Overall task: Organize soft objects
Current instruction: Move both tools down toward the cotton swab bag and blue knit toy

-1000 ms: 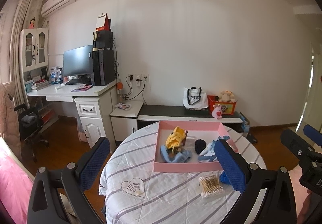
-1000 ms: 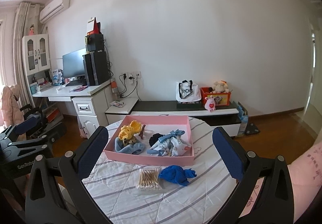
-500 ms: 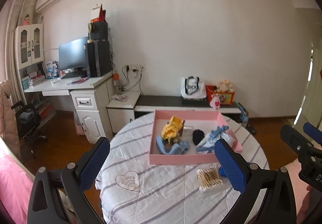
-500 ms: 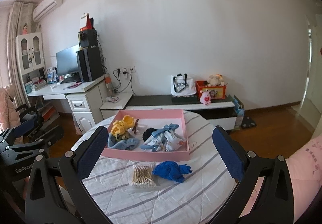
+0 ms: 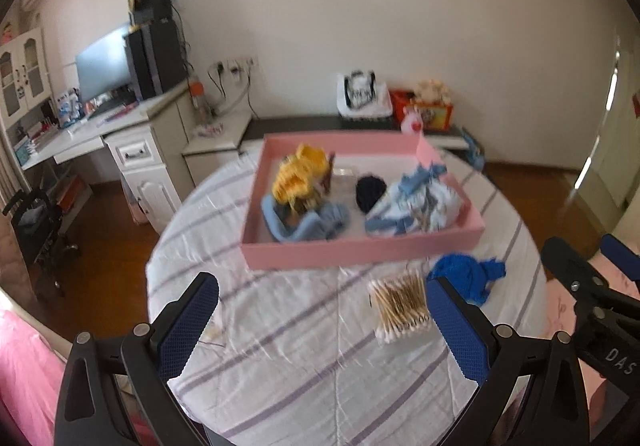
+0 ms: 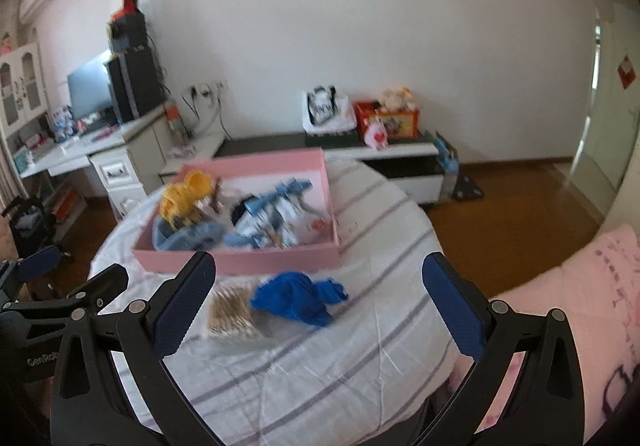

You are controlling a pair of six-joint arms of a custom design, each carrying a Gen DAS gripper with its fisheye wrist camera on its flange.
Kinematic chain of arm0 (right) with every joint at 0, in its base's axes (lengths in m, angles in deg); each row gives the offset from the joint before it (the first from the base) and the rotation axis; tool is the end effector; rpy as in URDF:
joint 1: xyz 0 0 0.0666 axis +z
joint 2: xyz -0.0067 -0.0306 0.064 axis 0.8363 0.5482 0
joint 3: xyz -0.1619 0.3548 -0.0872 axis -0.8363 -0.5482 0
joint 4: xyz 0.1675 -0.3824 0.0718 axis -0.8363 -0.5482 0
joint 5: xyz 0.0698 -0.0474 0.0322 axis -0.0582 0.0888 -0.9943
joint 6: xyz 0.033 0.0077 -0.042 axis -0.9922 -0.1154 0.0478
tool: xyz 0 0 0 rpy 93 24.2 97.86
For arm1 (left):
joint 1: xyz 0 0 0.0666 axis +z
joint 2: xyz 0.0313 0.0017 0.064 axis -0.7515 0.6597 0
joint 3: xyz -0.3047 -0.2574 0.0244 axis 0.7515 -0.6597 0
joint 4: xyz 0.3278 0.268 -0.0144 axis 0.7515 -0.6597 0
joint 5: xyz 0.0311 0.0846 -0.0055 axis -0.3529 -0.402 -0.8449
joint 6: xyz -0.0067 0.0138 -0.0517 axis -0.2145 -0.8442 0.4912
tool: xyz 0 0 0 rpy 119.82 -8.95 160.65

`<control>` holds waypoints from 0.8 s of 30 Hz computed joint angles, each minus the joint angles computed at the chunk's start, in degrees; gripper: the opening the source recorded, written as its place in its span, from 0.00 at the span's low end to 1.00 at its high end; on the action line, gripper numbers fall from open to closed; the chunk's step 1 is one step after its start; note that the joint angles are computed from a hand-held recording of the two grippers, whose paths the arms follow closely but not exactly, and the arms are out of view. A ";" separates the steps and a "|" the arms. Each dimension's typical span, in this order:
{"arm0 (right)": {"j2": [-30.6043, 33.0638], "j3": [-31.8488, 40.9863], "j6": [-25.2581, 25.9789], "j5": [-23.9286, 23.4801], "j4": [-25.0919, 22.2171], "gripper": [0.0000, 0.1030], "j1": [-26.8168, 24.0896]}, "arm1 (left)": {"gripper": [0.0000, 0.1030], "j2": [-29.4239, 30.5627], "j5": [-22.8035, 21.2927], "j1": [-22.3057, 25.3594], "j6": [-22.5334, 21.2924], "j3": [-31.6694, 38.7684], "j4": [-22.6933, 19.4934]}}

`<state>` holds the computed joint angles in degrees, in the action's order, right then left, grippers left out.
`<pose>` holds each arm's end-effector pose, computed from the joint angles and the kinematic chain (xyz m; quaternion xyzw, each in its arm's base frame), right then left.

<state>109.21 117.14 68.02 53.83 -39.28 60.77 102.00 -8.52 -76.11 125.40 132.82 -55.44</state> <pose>0.5490 0.0439 0.5846 -0.1274 0.8852 0.0595 0.4434 0.4974 -0.2368 0.6255 -0.1722 0.9091 0.0697 0.3729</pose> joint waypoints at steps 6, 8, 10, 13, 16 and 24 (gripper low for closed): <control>3.92 1.37 -0.94 2.93 -3.99 1.00 -0.79 | 1.00 4.91 5.91 1.72 -0.95 3.65 -2.33; 5.09 1.70 -0.66 3.52 -5.32 1.00 -1.08 | 1.00 6.61 7.57 2.04 -1.35 4.89 -2.89; 6.25 2.11 -0.28 3.45 -6.80 1.00 -1.53 | 1.00 8.91 8.12 2.12 -1.94 7.14 -4.40; 7.29 2.07 -0.33 4.46 -7.72 1.00 -2.33 | 1.00 11.40 9.77 2.29 -2.77 9.32 -5.78; 8.22 2.40 -0.60 4.57 -8.44 1.00 -3.45 | 1.00 14.78 11.21 2.41 -3.50 12.84 -7.72; 9.72 4.05 -2.91 2.97 -9.75 1.00 -5.57 | 1.00 20.57 16.82 4.10 -1.99 15.99 -8.23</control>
